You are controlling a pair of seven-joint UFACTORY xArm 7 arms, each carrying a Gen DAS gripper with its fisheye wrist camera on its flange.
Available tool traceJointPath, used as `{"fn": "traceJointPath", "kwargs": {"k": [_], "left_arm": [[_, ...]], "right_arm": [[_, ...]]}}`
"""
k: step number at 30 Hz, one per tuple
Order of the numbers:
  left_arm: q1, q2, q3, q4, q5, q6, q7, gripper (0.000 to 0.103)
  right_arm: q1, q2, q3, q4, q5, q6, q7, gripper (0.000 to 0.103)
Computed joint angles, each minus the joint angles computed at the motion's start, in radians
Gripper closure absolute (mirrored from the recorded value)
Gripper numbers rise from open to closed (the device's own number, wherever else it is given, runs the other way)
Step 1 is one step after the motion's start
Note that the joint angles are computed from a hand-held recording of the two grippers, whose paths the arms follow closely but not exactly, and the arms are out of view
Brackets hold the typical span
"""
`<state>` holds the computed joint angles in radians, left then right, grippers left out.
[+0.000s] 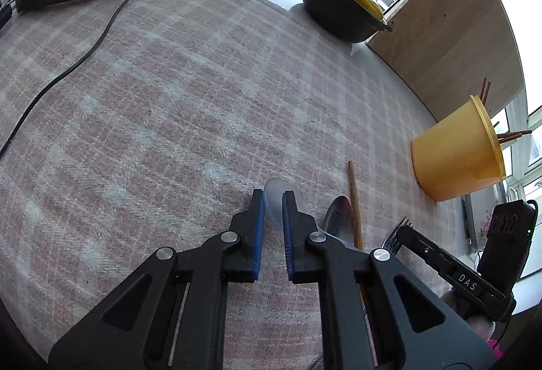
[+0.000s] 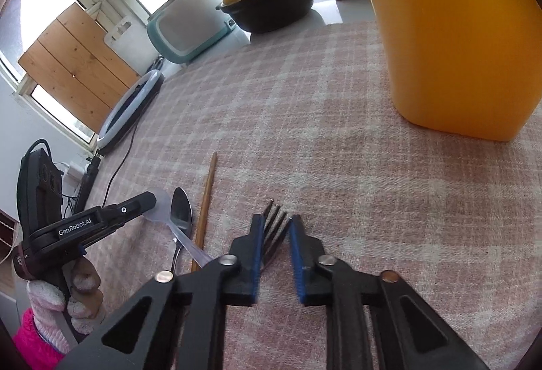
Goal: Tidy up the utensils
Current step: 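Close the left gripper on the silver knife while the right gripper grasps the fork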
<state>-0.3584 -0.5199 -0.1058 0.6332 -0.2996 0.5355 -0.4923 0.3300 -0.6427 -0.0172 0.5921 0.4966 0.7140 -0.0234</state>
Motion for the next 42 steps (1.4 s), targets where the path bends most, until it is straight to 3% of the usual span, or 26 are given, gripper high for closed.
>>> {"fn": "traceJointPath", "kwargs": {"k": [8,18,42], "left_arm": [[0.008,-0.044,0.001,-0.006,0.011,0.002,-0.01,0.097],[0.037,-0.125,-0.019,0.027,0.076,0.037,-0.024,0.102],[0.059,-0.165,-0.122,0.168,0.223,0.036,-0.083,0.102]], "right_arm": [[0.001,-0.033,-0.01,0.004,0.015,0.018,0.005,0.1],[-0.02,-0.138,-0.017,0.026,-0.031,0.061,-0.001,0.103],[-0.121,-0.334,-0.027,0.084,-0.201,0.106,0.021,0.103]]}}
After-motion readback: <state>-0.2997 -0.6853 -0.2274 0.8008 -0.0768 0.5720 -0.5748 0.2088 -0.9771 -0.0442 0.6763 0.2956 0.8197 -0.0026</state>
